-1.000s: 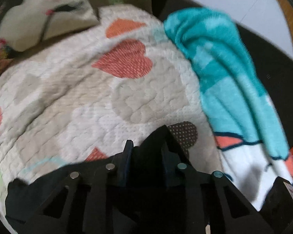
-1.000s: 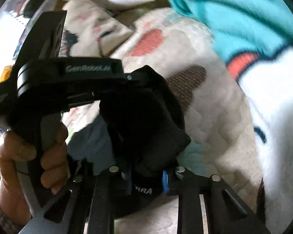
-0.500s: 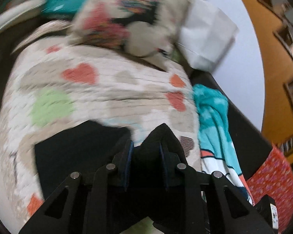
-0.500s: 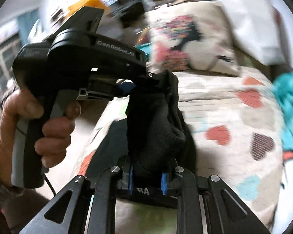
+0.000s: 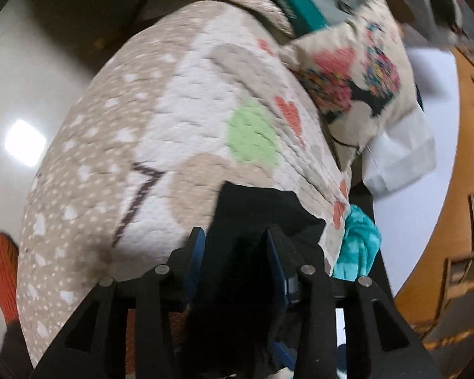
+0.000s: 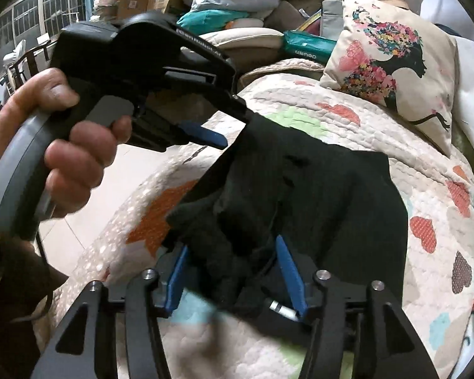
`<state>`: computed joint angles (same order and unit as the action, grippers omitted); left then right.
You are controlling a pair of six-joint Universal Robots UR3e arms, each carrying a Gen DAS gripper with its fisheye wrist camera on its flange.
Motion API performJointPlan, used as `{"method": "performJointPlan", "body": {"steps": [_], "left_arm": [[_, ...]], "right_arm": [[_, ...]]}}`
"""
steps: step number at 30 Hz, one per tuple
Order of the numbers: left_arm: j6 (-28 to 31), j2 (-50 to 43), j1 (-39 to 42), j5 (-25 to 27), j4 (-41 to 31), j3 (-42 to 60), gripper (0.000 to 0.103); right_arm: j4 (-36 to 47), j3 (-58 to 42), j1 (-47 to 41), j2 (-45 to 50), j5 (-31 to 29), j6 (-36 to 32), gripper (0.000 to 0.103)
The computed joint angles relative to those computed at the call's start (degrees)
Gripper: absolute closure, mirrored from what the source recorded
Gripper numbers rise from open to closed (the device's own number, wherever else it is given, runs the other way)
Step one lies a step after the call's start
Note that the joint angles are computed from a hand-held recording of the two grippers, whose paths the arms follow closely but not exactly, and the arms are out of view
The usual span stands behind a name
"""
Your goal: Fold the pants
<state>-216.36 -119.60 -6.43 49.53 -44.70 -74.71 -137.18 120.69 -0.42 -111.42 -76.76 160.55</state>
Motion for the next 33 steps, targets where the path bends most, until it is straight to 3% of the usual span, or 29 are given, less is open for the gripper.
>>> {"method": "performJointPlan", "body": {"steps": [3, 8, 11, 15, 19, 21, 22, 25, 33], "left_arm": [[-2.4, 2.6, 0.2, 3.0, 0.8, -2.1, 0.065], [-5.4, 6.3, 0.2, 7.5, 3.3, -5.4, 0.065], [-3.4, 7.4, -1.7, 10.3, 3.6, -4.3, 0.065], [1.9, 2.8, -7.5, 15.1, -3.1, 5.8, 0.062], [3.5, -1.4, -10.9, 17.8, -6.4, 11.0, 0.061], [5.3, -2.8, -12.4, 21.6, -10.5, 14.4, 0.062], [6.4, -3.3, -13.2, 23.9, -13.1, 16.4, 0.067], [8.5, -4.3, -14.6, 27.8, -19.3, 20.8, 0.072], [9.7, -7.9, -16.7, 34.4, -26.8, 27.9, 0.071]], "right_arm": [[3.7, 0.5, 0.0, -3.8, 0.8, -1.3, 0.036], [13.4, 1.3, -4.5, -13.0, 4.3, -5.6, 0.033], [24.4, -0.2, -13.8, -20.7, 10.5, -10.6, 0.033], [35.0, -4.6, -28.6, -24.7, 19.0, -15.1, 0.033], [28.1, -6.7, -32.1, -17.3, 17.7, -8.8, 0.032], [24.6, -7.8, -32.2, -12.5, 16.8, -5.5, 0.032], [22.7, -8.7, -31.5, -9.8, 16.0, -3.9, 0.032], [16.5, -13.2, -27.1, -0.5, 12.2, 0.2, 0.032], [13.0, -27.3, -14.4, 21.2, -0.7, 4.4, 0.032]]}}
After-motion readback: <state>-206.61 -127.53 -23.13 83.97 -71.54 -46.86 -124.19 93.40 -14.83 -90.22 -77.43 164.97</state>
